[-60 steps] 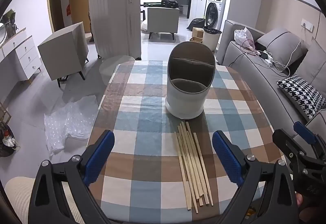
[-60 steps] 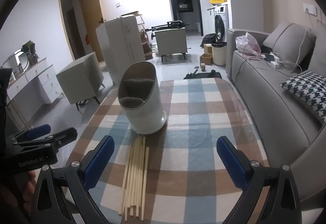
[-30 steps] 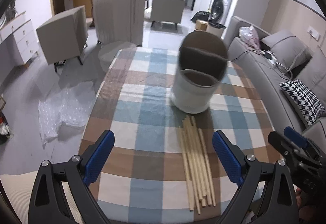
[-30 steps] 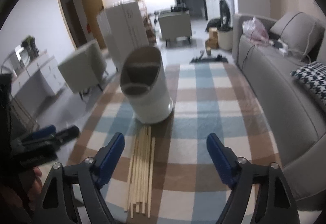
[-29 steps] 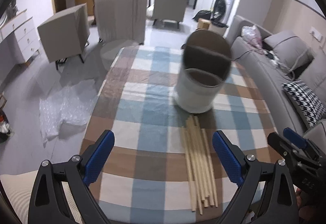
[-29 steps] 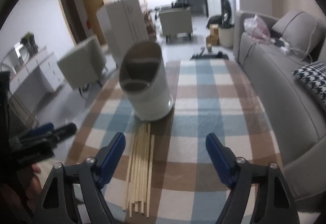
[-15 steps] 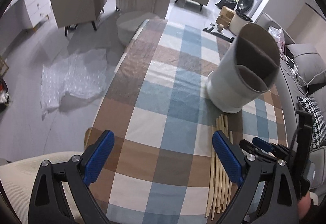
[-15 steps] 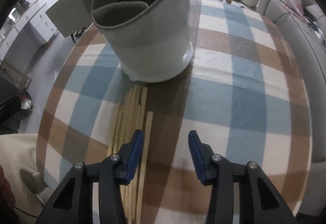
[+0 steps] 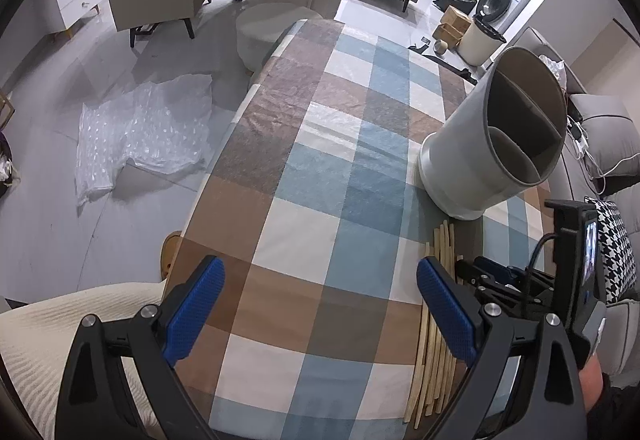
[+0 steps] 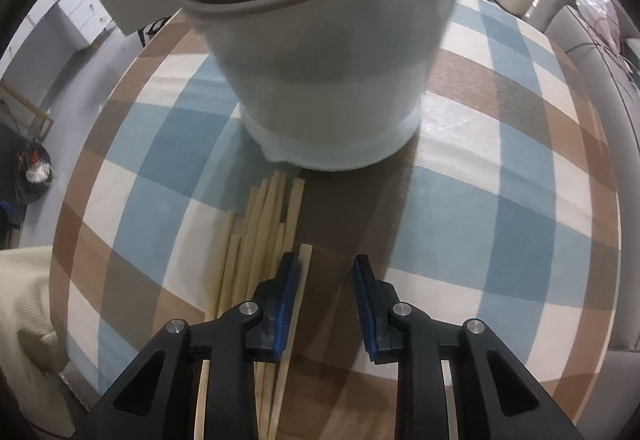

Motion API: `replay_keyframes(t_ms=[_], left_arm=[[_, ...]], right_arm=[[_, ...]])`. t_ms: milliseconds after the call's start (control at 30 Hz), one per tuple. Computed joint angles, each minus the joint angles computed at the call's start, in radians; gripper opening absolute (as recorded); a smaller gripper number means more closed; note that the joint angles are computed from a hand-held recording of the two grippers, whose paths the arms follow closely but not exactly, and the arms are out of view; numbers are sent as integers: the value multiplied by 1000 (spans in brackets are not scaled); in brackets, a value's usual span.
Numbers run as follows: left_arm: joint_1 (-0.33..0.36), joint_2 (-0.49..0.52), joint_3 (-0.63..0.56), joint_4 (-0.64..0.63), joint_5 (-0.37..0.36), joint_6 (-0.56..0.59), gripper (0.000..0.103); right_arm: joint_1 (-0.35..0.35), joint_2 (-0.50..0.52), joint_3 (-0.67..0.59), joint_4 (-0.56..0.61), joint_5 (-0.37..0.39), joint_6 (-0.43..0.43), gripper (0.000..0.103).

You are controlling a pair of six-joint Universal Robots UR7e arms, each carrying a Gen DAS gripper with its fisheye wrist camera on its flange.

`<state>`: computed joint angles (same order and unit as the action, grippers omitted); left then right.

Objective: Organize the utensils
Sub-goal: 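Close the right tool on one wooden chopstick, then close the left tool on another chopstick while the right tool lifts its chopstick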

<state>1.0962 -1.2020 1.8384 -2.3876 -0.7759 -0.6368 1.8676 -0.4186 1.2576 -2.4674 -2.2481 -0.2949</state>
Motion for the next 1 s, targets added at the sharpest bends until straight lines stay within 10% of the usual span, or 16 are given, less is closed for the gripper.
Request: replay_keyframes(t_ms=[300,1000], left_arm=[[-1,21,-13,37,13,0,94],[10,161,-125,264,-112,18,94]], right_arm=[[28,15,1,-33,-25,-22,4],[-153,-292,336,-484,476,469,3]])
